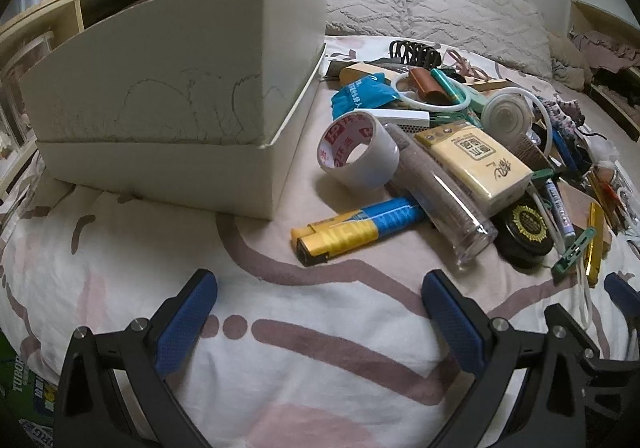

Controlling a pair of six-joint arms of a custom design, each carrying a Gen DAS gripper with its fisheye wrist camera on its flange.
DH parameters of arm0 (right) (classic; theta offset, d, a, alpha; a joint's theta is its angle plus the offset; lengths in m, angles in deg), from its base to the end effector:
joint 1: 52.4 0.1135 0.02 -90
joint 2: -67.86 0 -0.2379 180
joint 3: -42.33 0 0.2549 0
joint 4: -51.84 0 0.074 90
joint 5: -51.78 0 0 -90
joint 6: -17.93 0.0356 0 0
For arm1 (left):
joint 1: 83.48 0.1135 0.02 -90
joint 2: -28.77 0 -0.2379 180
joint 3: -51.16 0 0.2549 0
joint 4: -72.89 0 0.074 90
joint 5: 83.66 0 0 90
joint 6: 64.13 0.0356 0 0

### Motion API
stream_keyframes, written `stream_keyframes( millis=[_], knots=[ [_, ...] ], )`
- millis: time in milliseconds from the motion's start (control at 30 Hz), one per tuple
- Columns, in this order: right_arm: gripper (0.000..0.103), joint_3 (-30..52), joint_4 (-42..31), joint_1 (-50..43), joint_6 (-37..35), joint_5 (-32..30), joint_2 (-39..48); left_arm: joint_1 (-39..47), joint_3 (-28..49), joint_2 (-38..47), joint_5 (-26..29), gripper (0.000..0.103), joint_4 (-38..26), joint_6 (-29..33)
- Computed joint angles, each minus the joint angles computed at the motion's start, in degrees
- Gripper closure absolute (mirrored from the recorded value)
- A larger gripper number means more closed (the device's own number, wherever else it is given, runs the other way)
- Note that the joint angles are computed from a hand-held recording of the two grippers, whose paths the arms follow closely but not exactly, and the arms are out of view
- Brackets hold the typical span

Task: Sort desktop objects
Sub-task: 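Lower the right tool onto the green clip and close its fingers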

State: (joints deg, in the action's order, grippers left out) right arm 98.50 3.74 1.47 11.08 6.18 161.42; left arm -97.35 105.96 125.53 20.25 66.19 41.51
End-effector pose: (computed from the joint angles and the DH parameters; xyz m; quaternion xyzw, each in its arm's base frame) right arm 0.1646 0.1833 0.0970 0.2482 0.8914 -0.1044 0.3646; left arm 0.2982 -0.0824 0.0978 0.2779 0.8872 -0.1079 0.3521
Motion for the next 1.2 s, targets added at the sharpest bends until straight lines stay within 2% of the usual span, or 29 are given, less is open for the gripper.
stream_keyframes(
  millis=[167, 400, 567, 633, 800, 1033, 1100, 1200],
  knots=[
    [0.0, -0.26, 0.62, -0.16, -0.61, 0.6, 0.01, 0.66, -0.8, -0.46, 1.15, 0.0, 0.32, 0.01],
    [0.0, 1.44, -1.91, 1.26, 2.69, 2.61, 2.32, 1.13, -0.43, -0.37, 2.55, 0.0, -0.4, -0.5],
    [0.0, -1.92, 1.57, 1.79, 1.2, 3.44, -0.86, 1.9, 0.02, -0.2, 4.11, 0.0, -0.98, -1.17],
    [0.006, -2.21, 1.49, 2.36, 2.2, 4.08, -1.1, 1.52, -0.14, -0.22, 3.41, 0.0, -0.72, -1.05],
    [0.038, -3.02, 1.79, 3.68, 2.61, 5.95, -2.37, 1.72, -0.12, -0.07, 3.95, 0.0, -0.46, -1.61],
    [0.058, -4.8, 7.57, 3.28, -3.47, 5.21, -3.71, 2.73, 0.27, 0.11, 6.14, 0.0, -0.83, -2.1],
    [0.067, -5.74, 8.52, 3.66, -3.81, 5.07, -4.64, 2.67, 0.11, -0.02, 6.05, 0.0, -0.78, -2.08],
    [0.073, -7.33, 9.06, 5.01, -3.16, 4.79, -6.48, 2.19, -0.08, -0.15, 4.94, 0.0, -0.66, -1.77]
  ],
)
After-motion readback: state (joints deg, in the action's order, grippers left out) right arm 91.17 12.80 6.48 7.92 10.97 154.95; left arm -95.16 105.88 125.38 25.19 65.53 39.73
